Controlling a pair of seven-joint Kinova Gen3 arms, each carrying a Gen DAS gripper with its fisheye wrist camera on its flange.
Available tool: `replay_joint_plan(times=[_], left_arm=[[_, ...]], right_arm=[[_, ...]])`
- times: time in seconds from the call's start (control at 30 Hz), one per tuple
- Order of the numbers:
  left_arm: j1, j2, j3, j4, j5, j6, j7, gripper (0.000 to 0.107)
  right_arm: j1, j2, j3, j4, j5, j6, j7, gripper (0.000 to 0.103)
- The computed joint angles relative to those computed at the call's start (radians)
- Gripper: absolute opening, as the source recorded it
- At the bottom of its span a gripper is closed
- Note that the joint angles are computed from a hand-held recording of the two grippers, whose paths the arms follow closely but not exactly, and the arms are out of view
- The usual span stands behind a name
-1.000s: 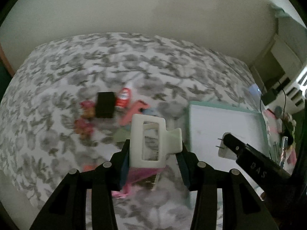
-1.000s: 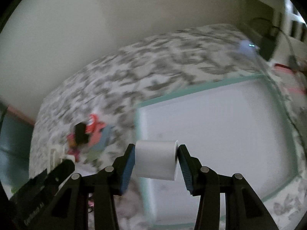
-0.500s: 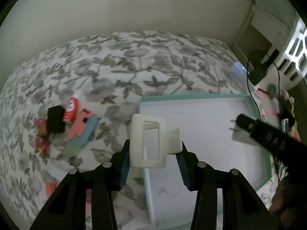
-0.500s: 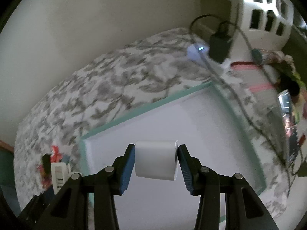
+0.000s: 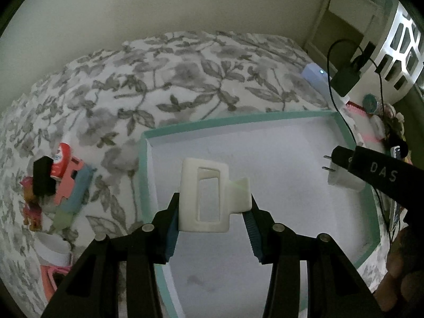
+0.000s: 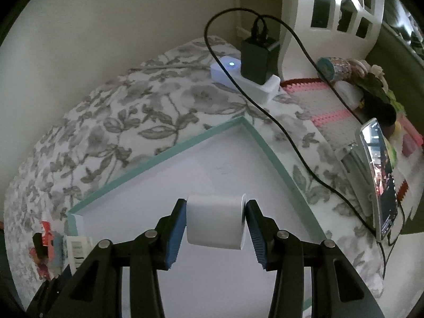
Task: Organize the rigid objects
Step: 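Carry the clip and plug over the white tray with both tools, then open both tools to release the clip and plug into the tray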
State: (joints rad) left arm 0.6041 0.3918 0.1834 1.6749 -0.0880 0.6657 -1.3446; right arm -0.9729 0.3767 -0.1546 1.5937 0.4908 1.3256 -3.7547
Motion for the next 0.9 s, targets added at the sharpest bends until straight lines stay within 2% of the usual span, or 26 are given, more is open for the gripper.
replay_joint_plan(times=[0.5,0.73,0.9], left_arm=[[-0.004,0.035,-0.001,-0.011,0.02,0.026,-0.004,0.047],[-0.009,0.031,0.0,-0.018,0.03,0.038,-0.003,0.049],[-0.016,0.017,-0.001,-0.018,0.037,0.038,0.003,0.052]], right_arm=[[0.034,0.023,0.004,0.022,-0.07,-0.072,0.06,0.048],[0.038,0.023,0.011,0.024,-0.085,-0.077,0.079,0.049],[0.019,0.02,0.015,0.002,-0.058,-0.038,0.074,0.049]])
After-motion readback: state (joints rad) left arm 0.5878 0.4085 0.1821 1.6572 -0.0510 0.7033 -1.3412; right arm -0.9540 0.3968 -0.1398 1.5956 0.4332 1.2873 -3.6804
